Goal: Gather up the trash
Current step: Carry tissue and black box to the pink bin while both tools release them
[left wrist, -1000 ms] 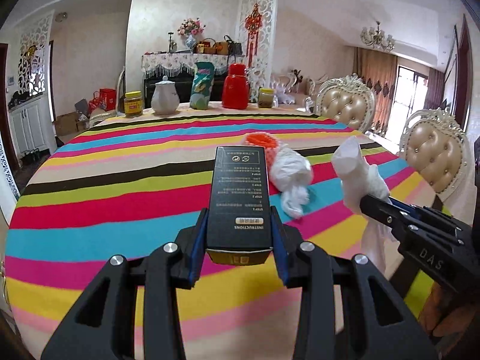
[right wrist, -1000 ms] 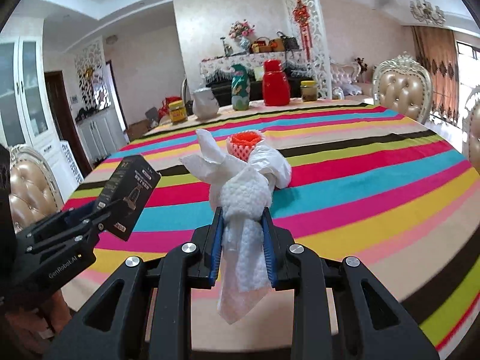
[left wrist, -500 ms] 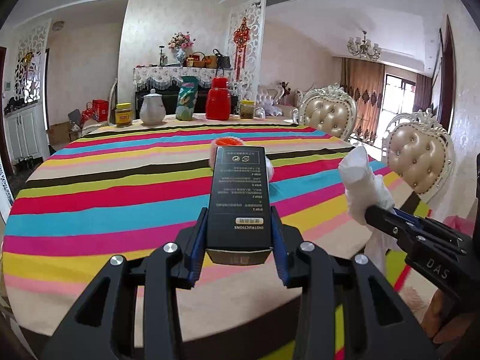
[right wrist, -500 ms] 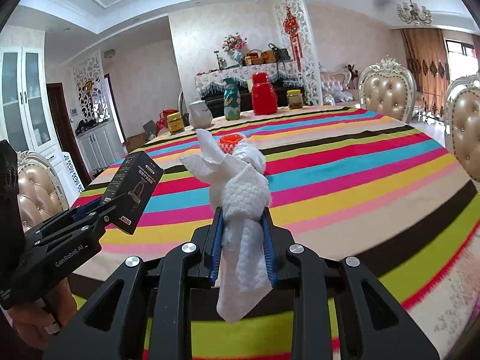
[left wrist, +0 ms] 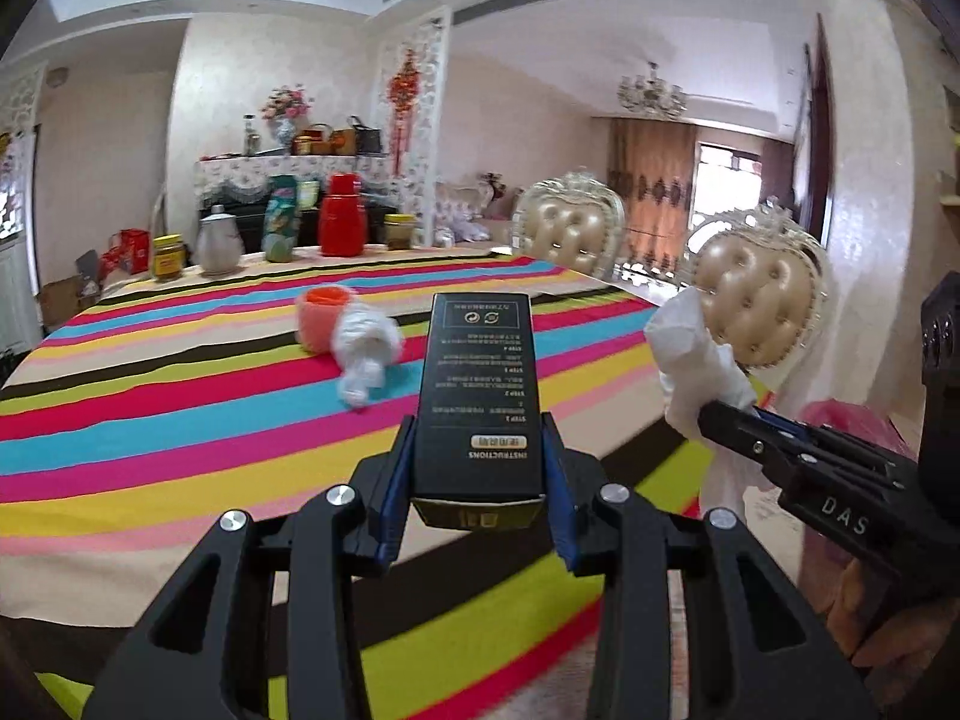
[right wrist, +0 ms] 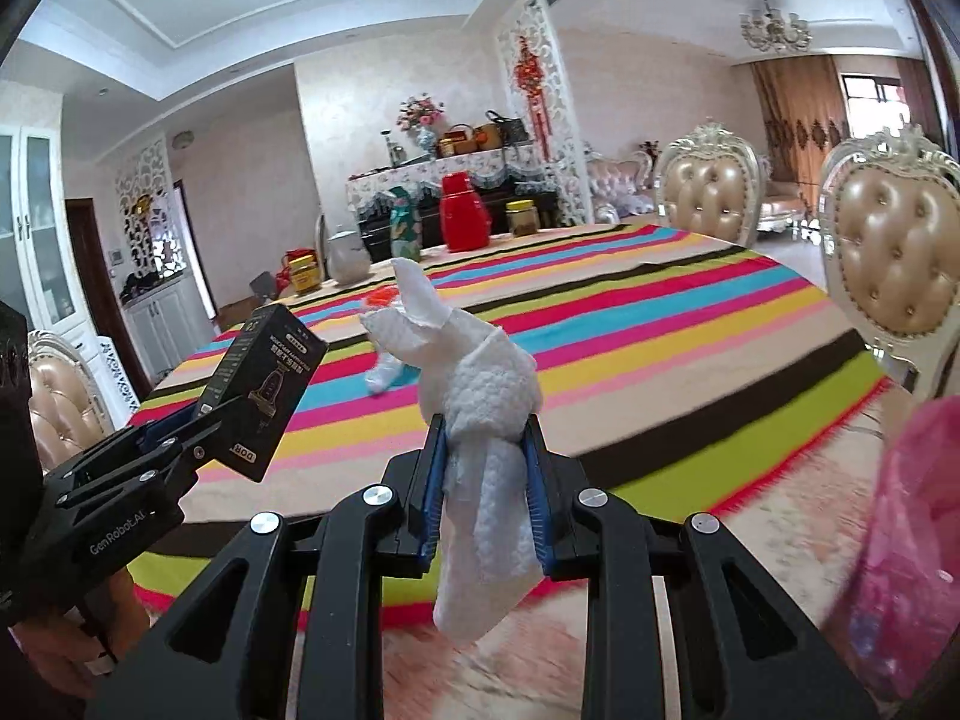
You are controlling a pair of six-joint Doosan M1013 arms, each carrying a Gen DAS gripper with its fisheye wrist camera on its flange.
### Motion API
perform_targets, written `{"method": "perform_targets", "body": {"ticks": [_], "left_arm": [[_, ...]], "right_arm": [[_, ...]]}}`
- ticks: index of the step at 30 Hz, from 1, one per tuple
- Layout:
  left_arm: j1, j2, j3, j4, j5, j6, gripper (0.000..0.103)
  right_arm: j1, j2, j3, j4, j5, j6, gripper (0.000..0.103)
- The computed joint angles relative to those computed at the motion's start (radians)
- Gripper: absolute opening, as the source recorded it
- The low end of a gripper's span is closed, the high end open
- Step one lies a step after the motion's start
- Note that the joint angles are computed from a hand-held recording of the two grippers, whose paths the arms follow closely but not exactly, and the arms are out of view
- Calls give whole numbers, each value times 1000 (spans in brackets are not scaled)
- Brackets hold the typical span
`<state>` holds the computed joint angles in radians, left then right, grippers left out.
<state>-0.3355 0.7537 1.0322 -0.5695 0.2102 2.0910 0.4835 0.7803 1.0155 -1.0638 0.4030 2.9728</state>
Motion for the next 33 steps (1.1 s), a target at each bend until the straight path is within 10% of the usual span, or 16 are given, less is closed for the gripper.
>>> {"method": "perform_targets", "body": {"ticks": [16, 33], "left_arm": [[-92, 81, -146, -335, 273, 408, 38], [-206, 375, -707, -197, 701, 240, 38]], "right_arm": [[-14, -165, 292, -293, 255, 345, 25], [-124, -274, 485, -258, 329, 571, 27]]}}
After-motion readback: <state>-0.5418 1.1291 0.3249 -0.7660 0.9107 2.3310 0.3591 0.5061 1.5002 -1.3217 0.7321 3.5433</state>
